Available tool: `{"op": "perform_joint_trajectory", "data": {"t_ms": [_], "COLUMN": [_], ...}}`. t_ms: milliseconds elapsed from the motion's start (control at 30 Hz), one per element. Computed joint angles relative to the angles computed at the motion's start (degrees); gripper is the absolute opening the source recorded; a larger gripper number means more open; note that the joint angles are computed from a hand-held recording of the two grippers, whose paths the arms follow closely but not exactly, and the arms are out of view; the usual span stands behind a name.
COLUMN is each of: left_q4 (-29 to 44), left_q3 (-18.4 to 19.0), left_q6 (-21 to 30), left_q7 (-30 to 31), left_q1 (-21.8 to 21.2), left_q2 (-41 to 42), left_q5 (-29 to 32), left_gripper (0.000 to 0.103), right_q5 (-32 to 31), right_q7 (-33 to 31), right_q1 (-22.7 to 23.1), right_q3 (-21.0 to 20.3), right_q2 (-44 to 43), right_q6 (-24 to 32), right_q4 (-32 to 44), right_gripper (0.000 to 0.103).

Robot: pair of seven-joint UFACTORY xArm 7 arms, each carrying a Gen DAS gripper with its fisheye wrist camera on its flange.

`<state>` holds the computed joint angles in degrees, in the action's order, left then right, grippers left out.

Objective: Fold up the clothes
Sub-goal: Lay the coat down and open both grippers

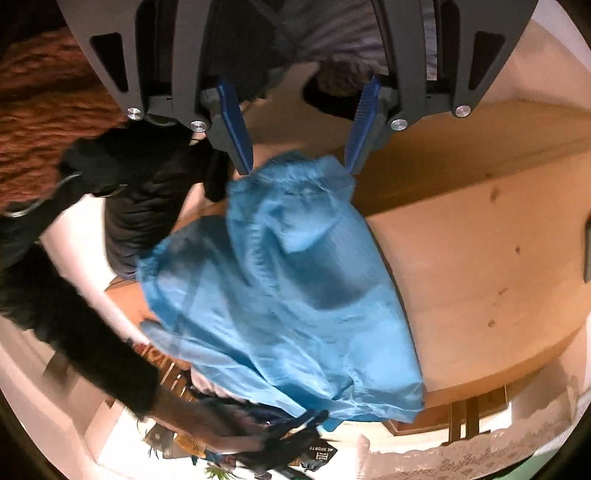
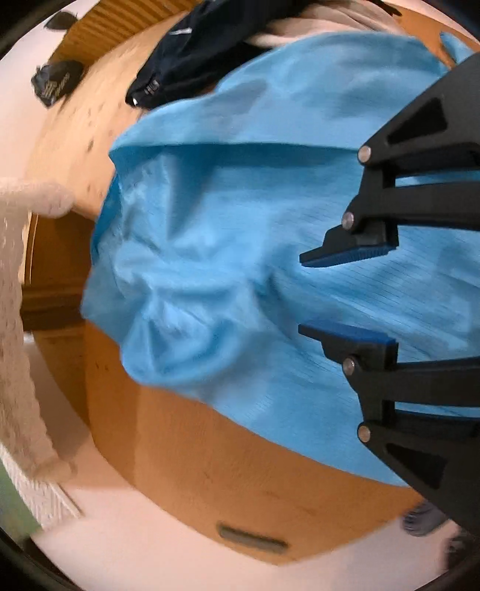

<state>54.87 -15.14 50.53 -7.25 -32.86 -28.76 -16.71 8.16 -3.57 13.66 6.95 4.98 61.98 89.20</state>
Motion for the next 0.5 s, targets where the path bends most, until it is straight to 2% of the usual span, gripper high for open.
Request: {"op": "perform_joint_trajectory", "data": {"t_ms": [133, 267, 367, 500], "left_q4": [0.69, 0.87, -0.93, -2.93], "left_q3": [-0.99, 0.01, 0.24, 0.07], "left_q6": [-4.56, -4.51, -3.50, -3.18], "left_q7": [5.16, 8.18, 8.92, 8.61], "left_q1": [-0.49, -1.57, -1.31, -0.37], "left_q2": [6.03, 8.77, 6.70, 5.06], "left_q5": [2.80, 1.02, 1.09, 2.48], "left_gripper": [0.050, 0.050, 0.050, 0.050], "right_q5": [6.60, 14.10, 11.17, 5.89], "right_q7": [-6.36, -12.51, -14.05, -13.93], "right_q1": [0.09, 3.14, 6.63, 10.73], "right_q3": [0.05, 0.37, 3.62, 7.17], "right_q2": [-9.47, -17.14, -19.96, -18.49], "right_q6": [0.70, 2.72, 1.87, 0.84], "right_q4": [-10.77, -18.39, -21.26, -21.74], "right_gripper": [0.030, 0.030, 0.030, 0.030]}}
